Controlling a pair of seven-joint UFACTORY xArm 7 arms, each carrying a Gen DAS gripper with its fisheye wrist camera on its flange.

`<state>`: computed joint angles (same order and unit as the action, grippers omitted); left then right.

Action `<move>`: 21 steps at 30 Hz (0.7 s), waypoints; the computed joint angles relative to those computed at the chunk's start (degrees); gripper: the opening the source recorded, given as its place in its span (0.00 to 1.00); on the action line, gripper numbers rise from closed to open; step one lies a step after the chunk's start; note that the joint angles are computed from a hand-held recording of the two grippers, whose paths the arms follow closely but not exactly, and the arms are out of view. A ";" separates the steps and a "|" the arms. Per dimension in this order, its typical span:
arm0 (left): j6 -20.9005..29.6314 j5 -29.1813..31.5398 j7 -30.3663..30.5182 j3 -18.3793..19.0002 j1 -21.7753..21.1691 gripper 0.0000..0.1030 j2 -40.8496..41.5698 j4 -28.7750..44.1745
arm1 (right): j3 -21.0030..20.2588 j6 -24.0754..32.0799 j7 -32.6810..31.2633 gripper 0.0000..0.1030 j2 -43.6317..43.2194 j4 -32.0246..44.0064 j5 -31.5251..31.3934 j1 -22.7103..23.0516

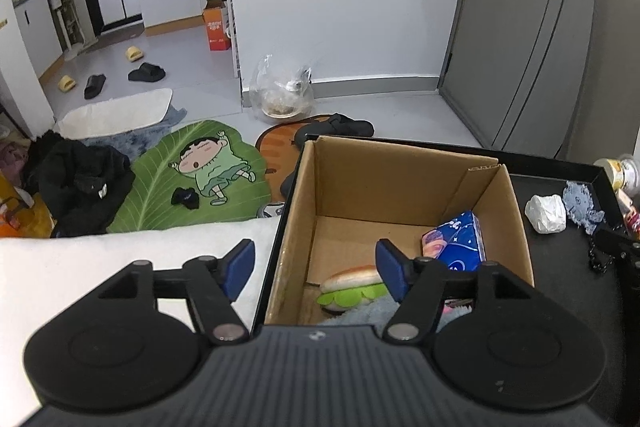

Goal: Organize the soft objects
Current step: 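Move the right gripper to the black heart plush and close on it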

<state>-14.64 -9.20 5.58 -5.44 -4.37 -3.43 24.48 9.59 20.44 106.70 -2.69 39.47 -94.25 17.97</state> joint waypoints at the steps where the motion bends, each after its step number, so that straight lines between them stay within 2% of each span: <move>1: -0.42 -4.24 3.60 -2.43 1.14 0.65 0.31 0.15 | -0.21 -0.24 -0.06 1.00 0.35 0.13 -0.26 -0.19; 2: -0.69 -7.44 6.36 -3.79 1.49 0.65 0.58 0.35 | -0.36 -0.18 -0.08 1.00 0.64 0.14 -0.28 -0.33; 5: -1.03 -11.40 9.89 -4.05 0.42 0.66 1.29 0.85 | -0.81 0.16 -0.58 1.00 1.39 0.21 0.36 -0.81; 8: -1.03 -20.34 16.93 -5.38 -0.97 0.66 1.94 2.14 | -1.24 0.11 1.16 0.98 2.06 0.29 -1.01 -1.34; 10: -1.23 -23.10 19.33 -4.85 -2.27 0.66 2.29 2.61 | -1.40 0.37 2.26 0.97 2.59 0.43 -2.49 -1.54; 12: -2.48 -28.48 23.78 -4.68 -3.88 0.66 2.92 3.28 | -1.72 0.45 2.14 0.93 3.49 0.83 -3.00 -1.89; 15: -3.24 -31.66 25.93 -3.14 -6.06 0.66 3.46 3.93 | -2.57 -1.40 2.29 0.82 5.19 1.49 -3.00 -2.91; 21: -1.28 -35.25 28.77 -1.04 -8.11 0.66 3.63 5.26 | -3.35 -2.19 -0.50 0.70 7.16 1.63 0.48 -3.94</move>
